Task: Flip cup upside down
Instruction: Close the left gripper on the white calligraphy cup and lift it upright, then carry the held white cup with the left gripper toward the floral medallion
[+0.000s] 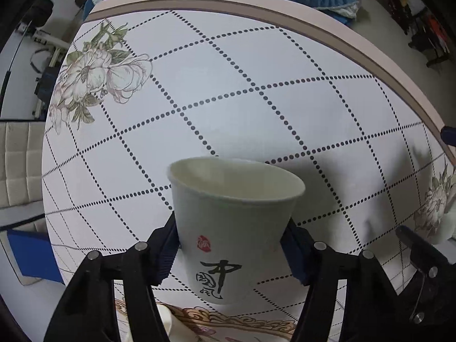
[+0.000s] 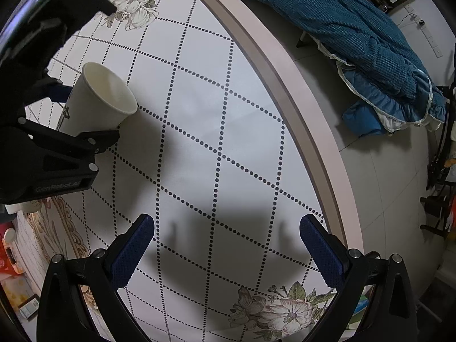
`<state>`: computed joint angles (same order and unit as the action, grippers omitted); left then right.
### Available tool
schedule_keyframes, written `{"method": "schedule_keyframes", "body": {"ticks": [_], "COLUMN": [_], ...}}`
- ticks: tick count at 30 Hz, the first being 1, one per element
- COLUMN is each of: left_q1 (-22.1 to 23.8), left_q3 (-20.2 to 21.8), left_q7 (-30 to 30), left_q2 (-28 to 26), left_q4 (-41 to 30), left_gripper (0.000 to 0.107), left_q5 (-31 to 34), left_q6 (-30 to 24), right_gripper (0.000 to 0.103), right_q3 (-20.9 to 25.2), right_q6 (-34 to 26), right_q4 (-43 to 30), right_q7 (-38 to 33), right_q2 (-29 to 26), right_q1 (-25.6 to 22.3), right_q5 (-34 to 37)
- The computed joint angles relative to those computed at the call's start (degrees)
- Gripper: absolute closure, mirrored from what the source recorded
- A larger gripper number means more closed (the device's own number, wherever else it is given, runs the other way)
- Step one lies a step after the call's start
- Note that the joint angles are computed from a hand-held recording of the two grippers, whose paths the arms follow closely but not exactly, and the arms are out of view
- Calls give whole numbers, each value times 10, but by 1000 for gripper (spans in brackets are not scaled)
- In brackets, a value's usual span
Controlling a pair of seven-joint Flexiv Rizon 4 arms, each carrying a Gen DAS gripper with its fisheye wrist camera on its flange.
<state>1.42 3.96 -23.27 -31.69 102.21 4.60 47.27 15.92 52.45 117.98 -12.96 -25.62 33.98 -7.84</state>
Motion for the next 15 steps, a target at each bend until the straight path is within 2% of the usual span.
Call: {"method": "schedule_keyframes", "body": {"ticks": [6,15], "left_q1": [10,33], "left_q3": [-1,0], "left_q7": [-19,-72], "left_q2": [-7,2], "left_q4": [-7,-18], "left_gripper": [45,46], "left_q5": [-22,-68], "left_q6": [-11,-62], "right_gripper": [0,0], "right_q3": [0,2], "right_q6": [-6,-15], "right_q4": [0,-1], "right_q7": [-2,-11], "right_q2": [3,10], "right_q1": [0,1], "right_q5": [-1,-3]}}
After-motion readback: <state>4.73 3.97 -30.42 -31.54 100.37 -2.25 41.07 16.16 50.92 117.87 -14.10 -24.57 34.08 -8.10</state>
